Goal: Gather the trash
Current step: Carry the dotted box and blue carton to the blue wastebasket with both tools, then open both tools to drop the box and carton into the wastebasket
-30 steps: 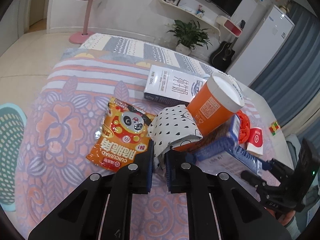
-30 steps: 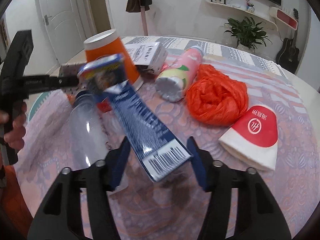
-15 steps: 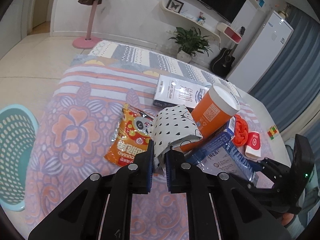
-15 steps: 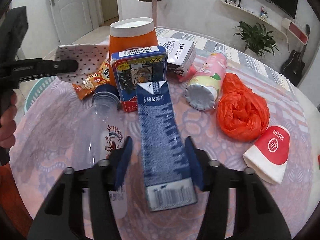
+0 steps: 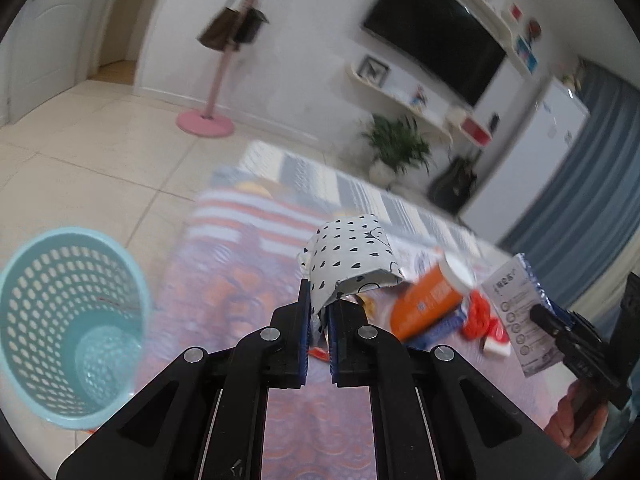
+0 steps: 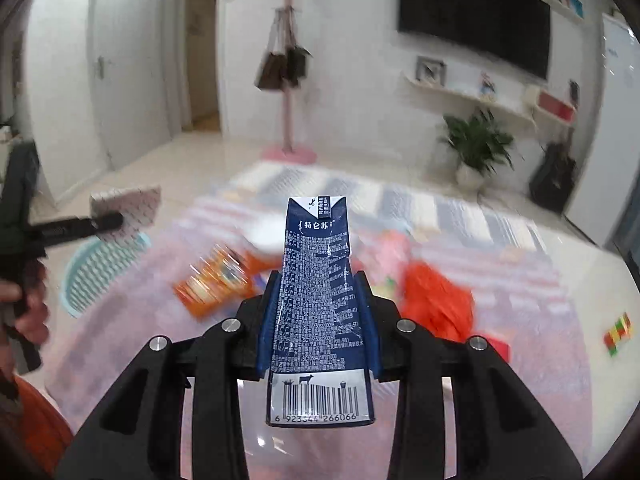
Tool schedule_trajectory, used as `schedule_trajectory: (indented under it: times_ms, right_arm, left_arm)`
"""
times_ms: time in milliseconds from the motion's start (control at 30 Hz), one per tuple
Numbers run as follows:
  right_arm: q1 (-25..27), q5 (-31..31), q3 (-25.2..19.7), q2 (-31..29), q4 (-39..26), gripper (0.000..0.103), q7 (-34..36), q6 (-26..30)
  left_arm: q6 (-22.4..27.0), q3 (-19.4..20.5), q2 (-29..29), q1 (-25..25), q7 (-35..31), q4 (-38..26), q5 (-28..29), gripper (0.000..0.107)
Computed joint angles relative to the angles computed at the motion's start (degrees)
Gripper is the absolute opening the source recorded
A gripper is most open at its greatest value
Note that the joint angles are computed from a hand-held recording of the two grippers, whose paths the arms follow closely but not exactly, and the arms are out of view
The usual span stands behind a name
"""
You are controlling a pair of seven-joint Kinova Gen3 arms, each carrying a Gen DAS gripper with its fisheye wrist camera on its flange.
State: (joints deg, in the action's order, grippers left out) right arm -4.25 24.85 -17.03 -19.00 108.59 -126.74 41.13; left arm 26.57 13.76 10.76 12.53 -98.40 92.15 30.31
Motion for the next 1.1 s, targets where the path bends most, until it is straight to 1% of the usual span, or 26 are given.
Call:
schedule_trajectory:
  times_ms: [67, 100, 133, 200, 267, 333, 400, 467, 567, 633, 667, 700, 733, 767, 833, 867, 900, 933, 967, 1000, 1033, 1067, 1100]
  right_arm:
    - [-0.3, 1.2, -2.1, 1.7, -2.3, 0.033, -0.7, -0.7]
    - [-0.8, 2.4, -3.6, 3.5, -4.1, 0.033, -1.1, -1.1]
    - [-1.6, 3.2, -4.2, 4.5, -5.2, 0.033, -1.4, -1.2]
    - [-3.9, 4.9, -5.6, 7.5, -7.8, 0.033, -2.1, -1.6]
    - [-6.9, 5.1, -5.9, 11.7, -11.5, 0.033, -1.1, -1.8]
    - [-9.6, 4.0, -5.4, 15.4, -14.9, 0.033, 0.5, -1.9]
    - [-12.3, 1.7, -4.9, 20.3, -19.2, 0.033, 2.7, -1.8]
    - [-14.9, 1.1, -4.5, 24.7, -23.1, 0.033, 3.0, -0.6]
    - [-17.9, -1.0, -3.5, 31.2, -28.9, 0.033, 4.6, 1.6]
    - [-19.5, -2.9, -2.8, 34.8, -31.9, 0.033, 5.5, 2.8]
    - [-20.0, -4.4, -2.6, 36.5, -33.3, 0.033, 6.3, 3.3]
    - [-20.4, -6.0, -2.5, 38.2, -34.7, 0.033, 7.0, 4.1]
    - [-21.1, -7.0, -2.1, 39.5, -36.1, 0.033, 7.2, 4.9]
    - [-21.5, -8.3, -1.7, 40.8, -37.1, 0.033, 7.7, 5.6]
    - [-22.9, -9.6, -0.4, 42.9, -38.9, 0.033, 7.9, 7.0]
    - [-23.5, -10.3, 0.2, 44.2, -40.4, 0.033, 8.2, 8.4]
    - [-23.9, -11.2, 0.7, 45.0, -41.1, 0.033, 8.7, 8.9]
    - [-24.3, -12.0, 1.3, 45.6, -41.4, 0.034, 9.0, 9.3]
    - [-25.0, -12.5, 2.2, 46.3, -42.4, 0.034, 9.0, 10.5]
    - [-25.6, -13.0, 3.1, 46.8, -42.8, 0.034, 8.5, 10.9]
    - [-25.7, -13.9, 3.6, 46.8, -42.6, 0.035, 8.9, 10.7]
    - [-26.5, -14.2, 4.5, 47.1, -43.3, 0.038, 8.6, 10.8]
    - [-26.9, -14.6, 5.4, 46.9, -42.9, 0.04, 8.6, 10.4]
  left_arm:
    - [0.0, 0.6, -1.8, -3.6, -2.7, 1.7, 3.9, 0.006]
    - [-0.3, -0.4, -2.9, -4.4, -2.9, 2.7, 4.5, 0.006]
    - [-0.6, -2.1, -3.7, -4.1, -2.3, 3.4, 4.1, 0.006]
    - [-0.8, -3.6, -5.1, -5.3, -2.1, 4.9, 4.8, 0.006]
    - [-0.8, -5.6, -6.7, -7.3, -2.3, 7.0, 6.7, 0.006]
    - [-0.4, -7.4, -7.9, -8.3, -1.0, 8.4, 6.0, 0.006]
    - [0.5, -8.8, -8.1, -9.2, 0.3, 9.0, 4.7, 0.006]
    - [2.5, -10.2, -7.3, -10.4, 2.6, 9.0, 2.6, 0.006]
    - [6.2, -11.1, -4.6, -12.8, 4.2, 8.3, 2.6, 0.006]
    - [8.4, -11.1, -2.6, -14.5, 4.8, 7.8, 3.0, 0.006]
    - [9.1, -10.3, -1.9, -15.5, 5.3, 7.6, 2.7, 0.006]
    - [9.9, -10.4, -1.1, -15.5, 6.4, 7.1, 1.5, 0.006]
    - [11.0, -11.2, -0.4, -14.4, 8.1, 6.5, -0.7, 0.006]
    - [11.7, -11.0, 0.1, -14.0, 9.8, 5.9, -3.0, 0.006]
    - [13.8, -11.4, 1.1, -13.0, 11.9, 4.1, -5.8, 0.006]
    - [14.5, -11.1, 1.4, -13.2, 12.2, 3.7, -6.2, 0.006]
    - [14.6, -10.1, 1.8, -14.6, 11.5, 3.7, -5.7, 0.006]
    - [14.7, -9.7, 1.8, -15.1, 11.3, 4.1, -5.5, 0.008]
    - [15.1, -10.0, 1.9, -14.7, 12.0, 3.7, -6.2, 0.013]
    - [15.3, -10.3, 1.7, -14.5, 12.1, 3.5, -6.4, 0.019]
    - [14.9, -9.7, 1.4, -15.3, 11.2, 3.8, -5.8, 0.034]
    - [13.9, -9.7, 0.6, -15.1, 11.2, 4.2, -6.0, 0.043]
    - [13.1, -9.8, 0.2, -14.6, 11.8, 4.6, -7.0, 0.043]
